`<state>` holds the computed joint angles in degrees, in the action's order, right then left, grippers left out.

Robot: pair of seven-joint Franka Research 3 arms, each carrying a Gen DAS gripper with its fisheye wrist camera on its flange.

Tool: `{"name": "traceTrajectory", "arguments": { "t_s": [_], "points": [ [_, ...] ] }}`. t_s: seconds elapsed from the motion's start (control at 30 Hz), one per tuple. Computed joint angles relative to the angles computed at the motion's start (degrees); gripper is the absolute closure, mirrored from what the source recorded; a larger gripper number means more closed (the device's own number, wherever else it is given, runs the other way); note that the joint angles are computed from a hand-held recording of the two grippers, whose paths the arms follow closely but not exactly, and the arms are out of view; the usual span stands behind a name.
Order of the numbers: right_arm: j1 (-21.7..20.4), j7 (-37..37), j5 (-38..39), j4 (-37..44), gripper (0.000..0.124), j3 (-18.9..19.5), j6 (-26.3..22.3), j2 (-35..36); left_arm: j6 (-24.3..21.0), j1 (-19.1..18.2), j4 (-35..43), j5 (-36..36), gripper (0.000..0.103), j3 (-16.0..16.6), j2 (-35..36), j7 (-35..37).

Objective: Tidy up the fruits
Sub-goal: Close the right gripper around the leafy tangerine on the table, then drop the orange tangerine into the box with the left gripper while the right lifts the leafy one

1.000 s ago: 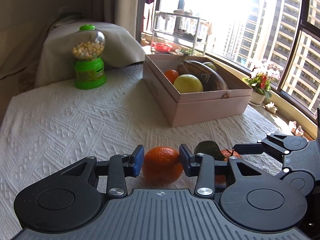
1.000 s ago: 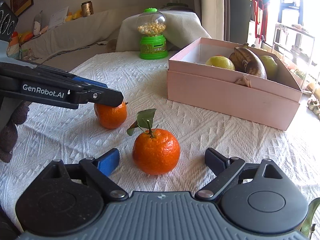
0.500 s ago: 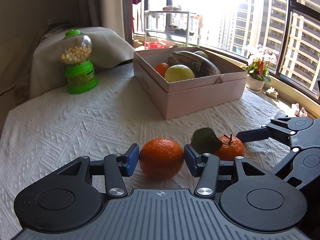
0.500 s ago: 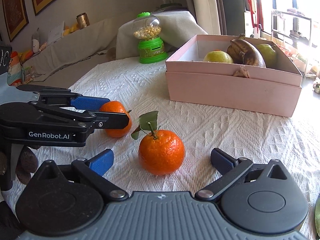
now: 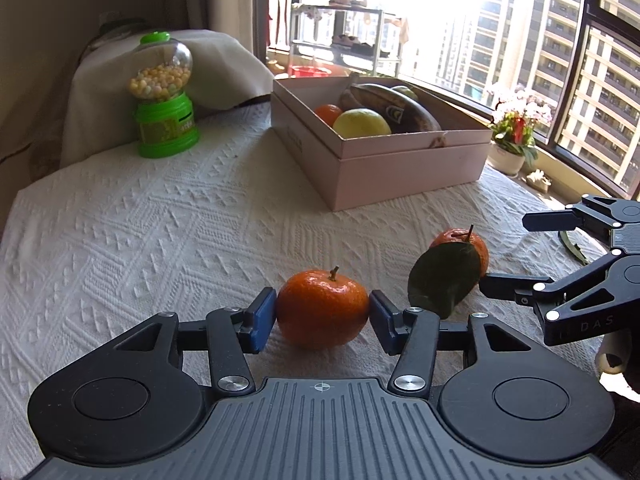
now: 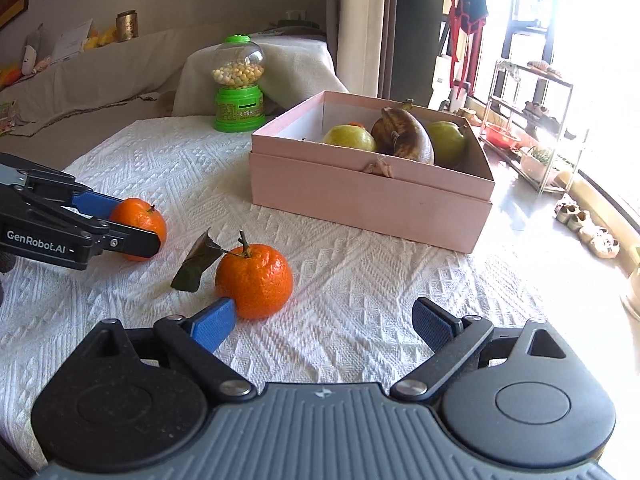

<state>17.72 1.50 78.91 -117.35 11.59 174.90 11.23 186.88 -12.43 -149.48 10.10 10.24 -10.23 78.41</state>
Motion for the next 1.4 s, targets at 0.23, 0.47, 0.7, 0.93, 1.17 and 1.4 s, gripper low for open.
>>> {"name": "traceTrajectory", "arguments": {
  "t_s": [0.23, 0.47, 0.7, 0.93, 1.17, 1.4],
  "points": [
    [-0.1, 5.5, -5.4, -0.4, 0.029, -0.9, -7.3, -0.3, -2.6, -15.2, -3.7, -7.4, 0.048, 13.8, -5.9, 6.6],
    [0.0, 8.2, -9.2, -0.8, 0.029, 0.0, -5.5, 0.5, -2.1, -14.2, -2.0, -12.1, 0.047, 11.8, -3.2, 6.6],
    [-0.5, 7.4, -8.4, -1.0, 0.029, 0.5, -5.4, 0.3, -0.8, -14.7, 0.1, -12.8, 0.047, 12.0, -0.5, 5.1],
    [-0.6, -2.8, 1.4, -0.3, 0.029, 1.3, -4.2, -0.4, -1.2, -0.7, 0.3, -7.6, 0.048, -1.4, 0.7, 1.2],
    [0.9, 0.7, -1.6, 2.6, 0.049, -0.3, -5.6, 1.3, -1.2, -0.2, 0.0, -6.4, 0.048, -1.6, 0.4, -0.2],
    [0.1, 8.9, -9.3, 3.1, 0.078, -0.2, -8.7, 2.0, -1.7, -1.0, 0.1, -6.3, 0.048, -0.9, 0.3, -0.3]
  ]
}}
